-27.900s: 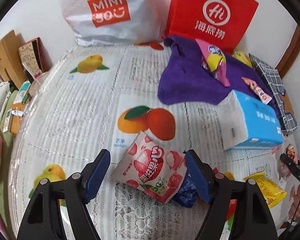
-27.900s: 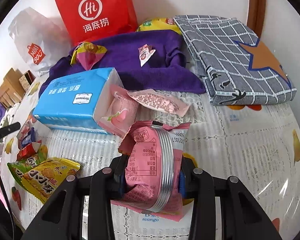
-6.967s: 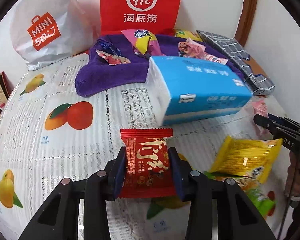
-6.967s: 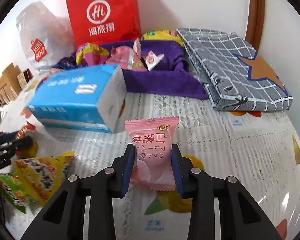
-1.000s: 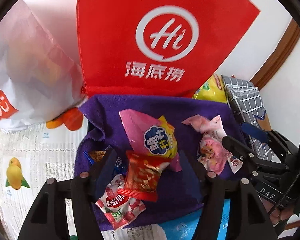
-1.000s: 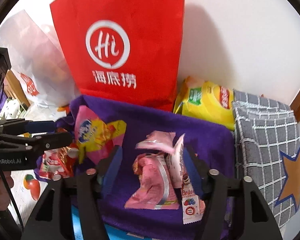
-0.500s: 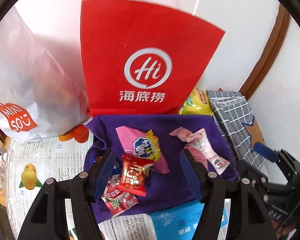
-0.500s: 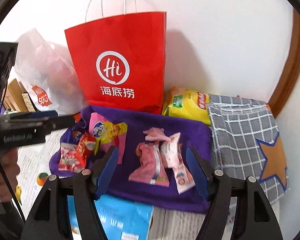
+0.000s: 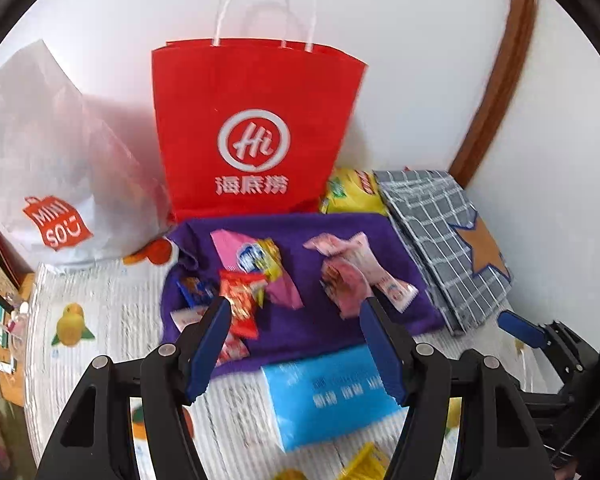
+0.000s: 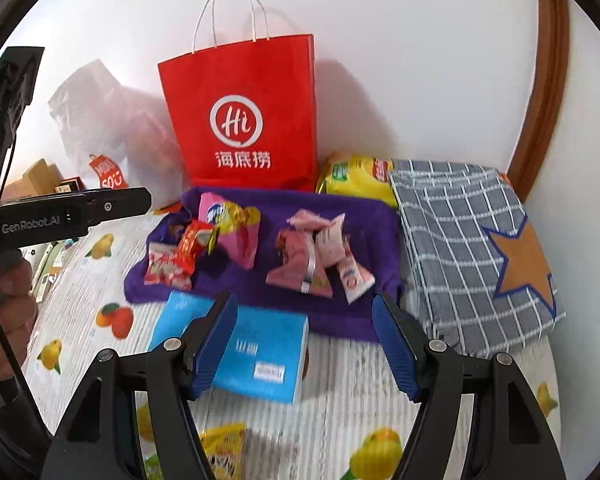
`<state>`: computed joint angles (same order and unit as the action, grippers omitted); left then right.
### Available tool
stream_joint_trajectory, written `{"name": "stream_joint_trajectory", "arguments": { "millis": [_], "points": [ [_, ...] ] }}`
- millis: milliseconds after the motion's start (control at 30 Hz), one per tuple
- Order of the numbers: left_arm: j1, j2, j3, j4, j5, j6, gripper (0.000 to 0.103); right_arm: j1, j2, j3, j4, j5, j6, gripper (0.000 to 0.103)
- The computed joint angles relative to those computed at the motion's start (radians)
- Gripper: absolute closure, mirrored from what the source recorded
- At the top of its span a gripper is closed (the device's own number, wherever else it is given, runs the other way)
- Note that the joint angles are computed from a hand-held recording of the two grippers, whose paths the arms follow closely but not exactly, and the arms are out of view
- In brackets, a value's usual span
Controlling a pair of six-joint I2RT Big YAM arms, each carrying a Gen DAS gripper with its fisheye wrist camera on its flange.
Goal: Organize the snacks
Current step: 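Pull both open tools back from the towel toward the loose snacks, then grasp the yellow triangular packet with the right tool while the left tool grasps the green snack bag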
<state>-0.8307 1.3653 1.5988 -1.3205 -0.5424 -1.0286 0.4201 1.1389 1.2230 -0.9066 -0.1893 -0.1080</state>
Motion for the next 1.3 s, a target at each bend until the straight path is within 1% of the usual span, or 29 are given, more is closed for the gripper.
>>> {"name": "stream_joint_trajectory", "arguments": {
  "millis": [233,333,467,500,633,700,767,867,933,1100,1300],
  "points": [
    [-0.100,0.000,-0.018,-0.060,-0.036,-0.110,0.038,-0.022,-0.095,-0.082,-0.012,-0.022,0.011,0.033],
    [-0.140,-0.005,-0.037,-0.098,-0.056,-0.178,0.038,-0.023,-0.138,-0.118,-0.016,-0.033,0.014,0.033],
    [-0.182,-0.022,-0.075,-0.126,-0.069,-0.260,0.038,-0.015,-0.181,-0.169,-0.024,-0.046,0.011,0.033],
    [-0.194,-0.028,-0.090,-0.136,-0.070,-0.290,0.038,-0.009,-0.189,-0.183,-0.026,-0.044,0.009,0.033],
    [-0.226,-0.049,-0.143,-0.147,-0.058,-0.358,0.038,0.009,-0.214,-0.239,-0.031,-0.066,0.003,0.033],
    [-0.238,-0.058,-0.165,-0.146,-0.055,-0.383,0.038,0.023,-0.219,-0.263,-0.034,-0.079,0.006,0.033],
    [-0.248,-0.073,-0.194,-0.129,-0.048,-0.405,0.038,0.037,-0.220,-0.280,-0.037,-0.087,0.002,0.033],
    [-0.258,-0.086,-0.226,-0.112,-0.037,-0.425,0.038,0.071,-0.218,-0.308,-0.040,-0.078,0.003,0.033],
    [-0.265,-0.093,-0.244,-0.110,-0.034,-0.439,0.038,0.092,-0.206,-0.319,-0.048,-0.073,-0.001,0.033],
    [-0.280,-0.120,-0.295,-0.086,-0.024,-0.472,0.038,0.135,-0.165,-0.338,-0.033,-0.045,0.001,0.033],
    [-0.296,-0.134,-0.325,-0.083,-0.020,-0.493,0.038,0.158,-0.113,-0.346,-0.019,-0.029,0.013,0.033]
  ]
}}
